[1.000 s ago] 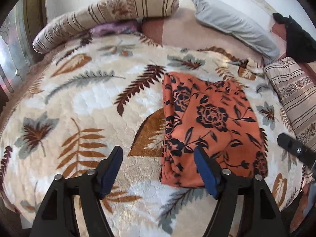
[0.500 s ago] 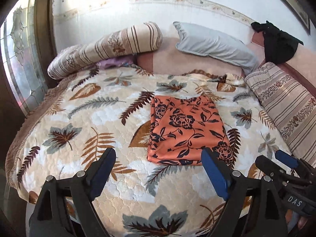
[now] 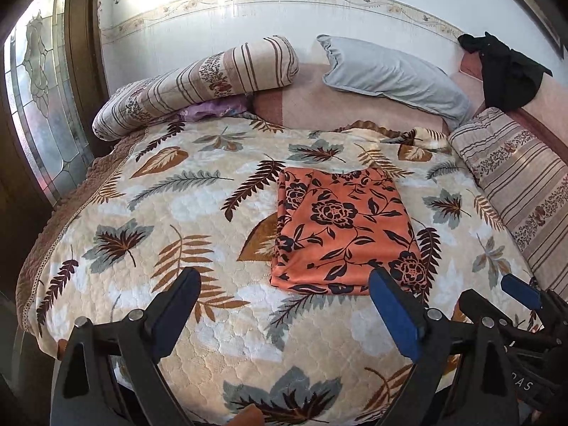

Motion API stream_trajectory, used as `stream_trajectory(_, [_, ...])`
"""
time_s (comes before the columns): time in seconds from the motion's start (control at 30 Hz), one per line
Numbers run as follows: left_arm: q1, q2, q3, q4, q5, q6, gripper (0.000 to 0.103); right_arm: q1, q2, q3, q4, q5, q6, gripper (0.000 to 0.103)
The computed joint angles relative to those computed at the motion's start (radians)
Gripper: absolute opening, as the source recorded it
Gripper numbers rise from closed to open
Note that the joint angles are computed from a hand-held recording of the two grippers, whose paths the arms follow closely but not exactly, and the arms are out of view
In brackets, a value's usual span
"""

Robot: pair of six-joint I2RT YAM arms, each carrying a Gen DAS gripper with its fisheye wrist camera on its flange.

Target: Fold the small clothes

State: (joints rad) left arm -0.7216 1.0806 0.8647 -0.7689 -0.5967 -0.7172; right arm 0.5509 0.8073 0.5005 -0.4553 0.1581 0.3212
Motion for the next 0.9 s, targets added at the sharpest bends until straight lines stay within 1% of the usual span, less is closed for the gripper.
stream_trajectory(0.07, [0.002, 0.008, 0.001, 0.005, -0.003, 0.003, 0.095, -0.004, 0.013, -0.001, 0.01, 0.0, -0.001, 0.084])
stream_trajectory(0.23, [0.016, 0.013, -0.005, 0.03, 0.026, 0.021, 0.096, -0.011, 0.037, -0.001, 0.028, -0.003, 0.0, 0.084])
stream_trajectory(0.33, [0.019, 0.031, 0.007, 0.03, 0.025, 0.026, 0.096, -0.021, 0.047, 0.001, 0.036, -0.005, -0.008, 0.084])
stream_trajectory(0.43, [0.022, 0.036, 0.01, 0.053, 0.027, 0.044, 0.096, -0.039, 0.061, 0.005, 0.045, -0.012, -0.019, 0.084])
stream_trajectory(0.6, [0.05, 0.065, 0.021, 0.088, 0.057, 0.085, 0.096, -0.066, 0.091, 0.009, 0.067, -0.03, -0.04, 0.084])
stream_trajectory(0.77, [0.096, 0.093, 0.014, 0.135, 0.108, 0.118, 0.097, -0.079, 0.127, 0.013, 0.088, -0.039, -0.045, 0.084])
stream_trajectory(0.83, [0.112, 0.112, 0.022, 0.142, 0.115, 0.125, 0.1, -0.085, 0.148, 0.017, 0.101, -0.043, -0.047, 0.084])
stream_trajectory(0.9, [0.128, 0.128, 0.026, 0.16, 0.122, 0.139, 0.1, -0.095, 0.172, 0.021, 0.117, -0.052, -0.051, 0.084])
